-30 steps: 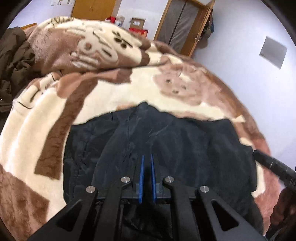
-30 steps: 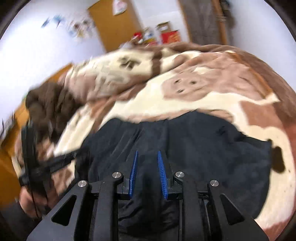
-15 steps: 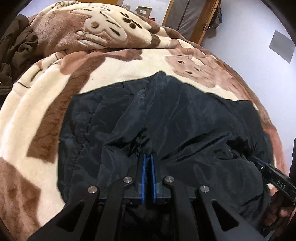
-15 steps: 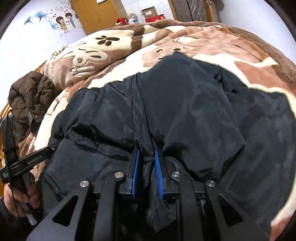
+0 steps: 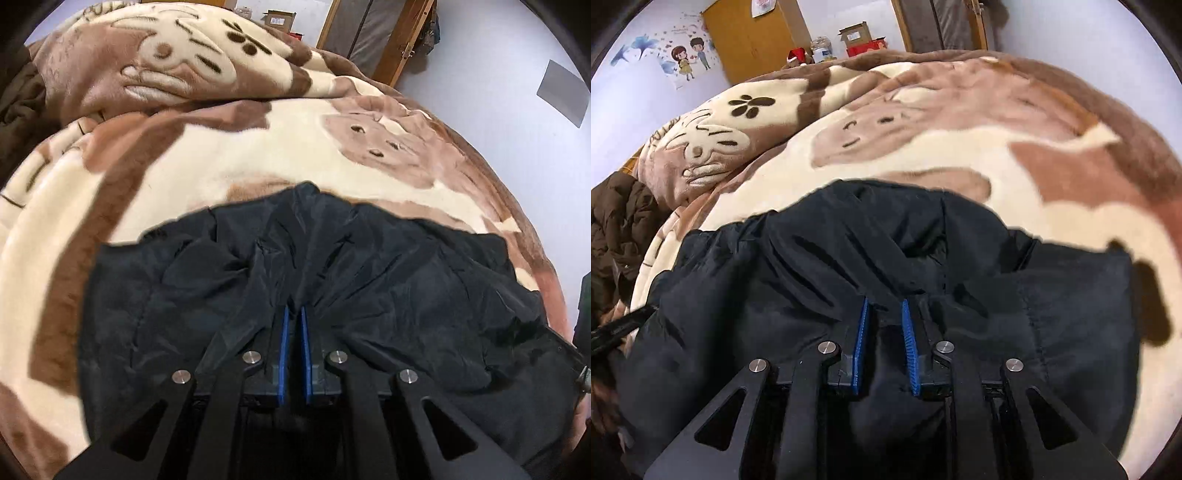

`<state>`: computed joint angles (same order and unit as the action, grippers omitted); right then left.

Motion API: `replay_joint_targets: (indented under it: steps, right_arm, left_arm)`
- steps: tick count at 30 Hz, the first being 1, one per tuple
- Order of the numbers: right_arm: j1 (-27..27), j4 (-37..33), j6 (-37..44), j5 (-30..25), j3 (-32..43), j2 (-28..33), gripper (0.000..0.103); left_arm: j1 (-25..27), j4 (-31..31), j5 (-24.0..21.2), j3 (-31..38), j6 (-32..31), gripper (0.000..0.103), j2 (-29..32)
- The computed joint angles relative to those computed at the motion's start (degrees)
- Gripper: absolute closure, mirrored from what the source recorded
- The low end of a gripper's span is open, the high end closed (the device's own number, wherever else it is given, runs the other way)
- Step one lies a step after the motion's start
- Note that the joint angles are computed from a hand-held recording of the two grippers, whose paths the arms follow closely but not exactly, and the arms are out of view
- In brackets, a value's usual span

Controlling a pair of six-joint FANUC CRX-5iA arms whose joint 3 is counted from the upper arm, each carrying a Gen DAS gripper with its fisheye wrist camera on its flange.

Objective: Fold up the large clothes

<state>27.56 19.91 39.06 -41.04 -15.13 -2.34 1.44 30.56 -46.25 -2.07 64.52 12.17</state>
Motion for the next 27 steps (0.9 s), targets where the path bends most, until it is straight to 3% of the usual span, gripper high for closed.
replay_joint_targets:
  steps: [5, 9, 13, 17, 20, 27]
  right_arm:
    - [1.9, 2.8, -4.0, -4.5, 1.2, -2.5, 0.084]
    - [6.8, 7.5, -9.9, 0.2, -4.1, -10.5, 0.083]
    - [13.5, 3.4, -5.6, -1.6, -5.1, -13.3, 0.083]
    - [13.8, -1.4, -3.6, -5.7, -4.5, -9.6, 0.083]
    - [11.2, -5.8, -1.9, -4.9, -4.3, -8.2, 0.084]
    - [13.7, -2.2, -5.8, -7.3, -3.8, -10.1, 0.084]
  left_arm:
    - [0.7, 0.4, -0.7, -1.5, 0.1, 0.095, -3.7]
    - [2.6, 9.3, 1.3, -9.9, -8.3, 0.095, -11.5]
    - [2.0, 14.9, -1.6, -17.0, -14.8, 0.095, -17.1]
    - [-0.2, 10.0, -3.8, -18.6, -12.4, 0.095, -16.8]
    - [-1.0, 6.7, -3.8, -17.7, -8.7, 0.095, -14.4]
    - [-1.7, 4.1, -5.6, -14.7, -5.5, 0.095, -13.8]
